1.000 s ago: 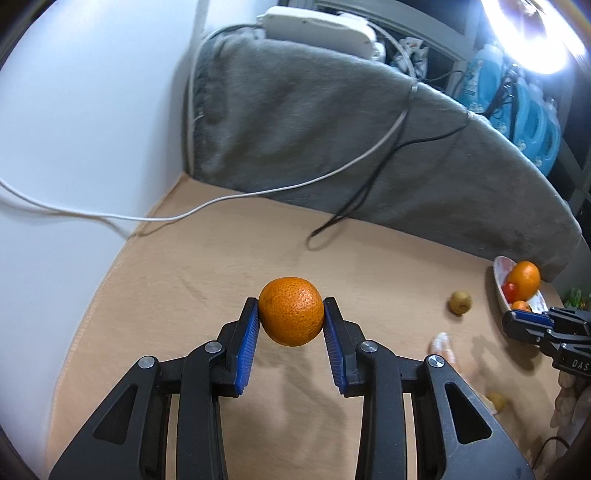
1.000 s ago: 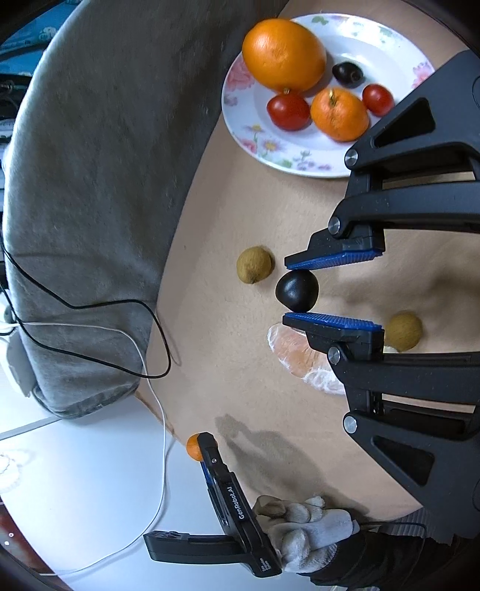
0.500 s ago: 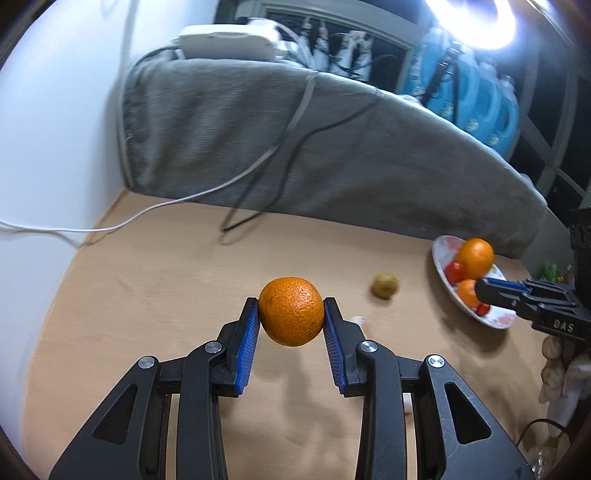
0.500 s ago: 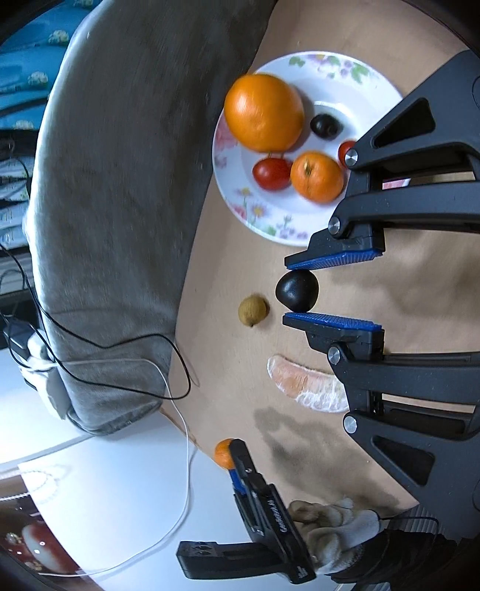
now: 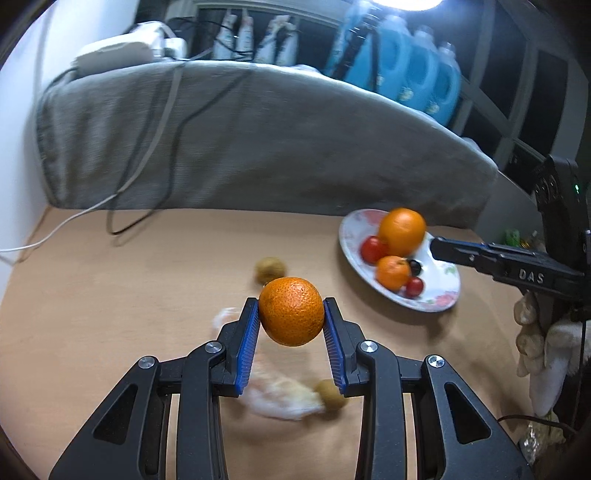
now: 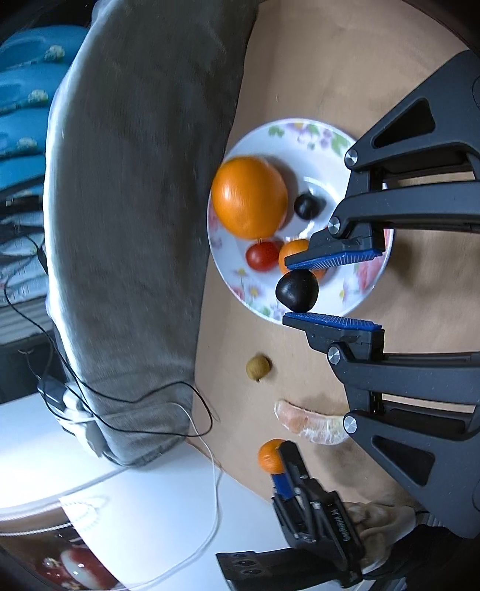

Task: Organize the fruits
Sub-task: 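Carry the tangerine and plum in both grippers over the floral plate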

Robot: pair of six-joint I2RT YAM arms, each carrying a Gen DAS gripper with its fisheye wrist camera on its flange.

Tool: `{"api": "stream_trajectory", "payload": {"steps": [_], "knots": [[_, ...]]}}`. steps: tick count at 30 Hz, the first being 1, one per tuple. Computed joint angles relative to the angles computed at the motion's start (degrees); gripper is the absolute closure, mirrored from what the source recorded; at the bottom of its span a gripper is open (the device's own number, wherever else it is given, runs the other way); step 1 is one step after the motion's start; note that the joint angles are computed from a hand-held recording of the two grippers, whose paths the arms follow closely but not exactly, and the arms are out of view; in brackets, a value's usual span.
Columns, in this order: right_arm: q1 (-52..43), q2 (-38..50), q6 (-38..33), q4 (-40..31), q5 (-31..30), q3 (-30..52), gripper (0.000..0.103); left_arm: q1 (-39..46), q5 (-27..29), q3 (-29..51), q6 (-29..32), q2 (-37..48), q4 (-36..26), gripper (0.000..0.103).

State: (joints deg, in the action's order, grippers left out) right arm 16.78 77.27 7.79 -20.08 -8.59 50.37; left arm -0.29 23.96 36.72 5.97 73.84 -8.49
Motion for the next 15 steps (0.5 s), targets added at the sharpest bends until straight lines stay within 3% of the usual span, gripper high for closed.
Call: {"api": "stream_trajectory", "payload": {"steps": [15], "knots": [[-9.1, -1.6, -1.2, 0.5, -4.6, -2.0, 0.078, -13.9, -4.0, 1.5, -5.6, 3.8, 3.1, 0.070]]}}
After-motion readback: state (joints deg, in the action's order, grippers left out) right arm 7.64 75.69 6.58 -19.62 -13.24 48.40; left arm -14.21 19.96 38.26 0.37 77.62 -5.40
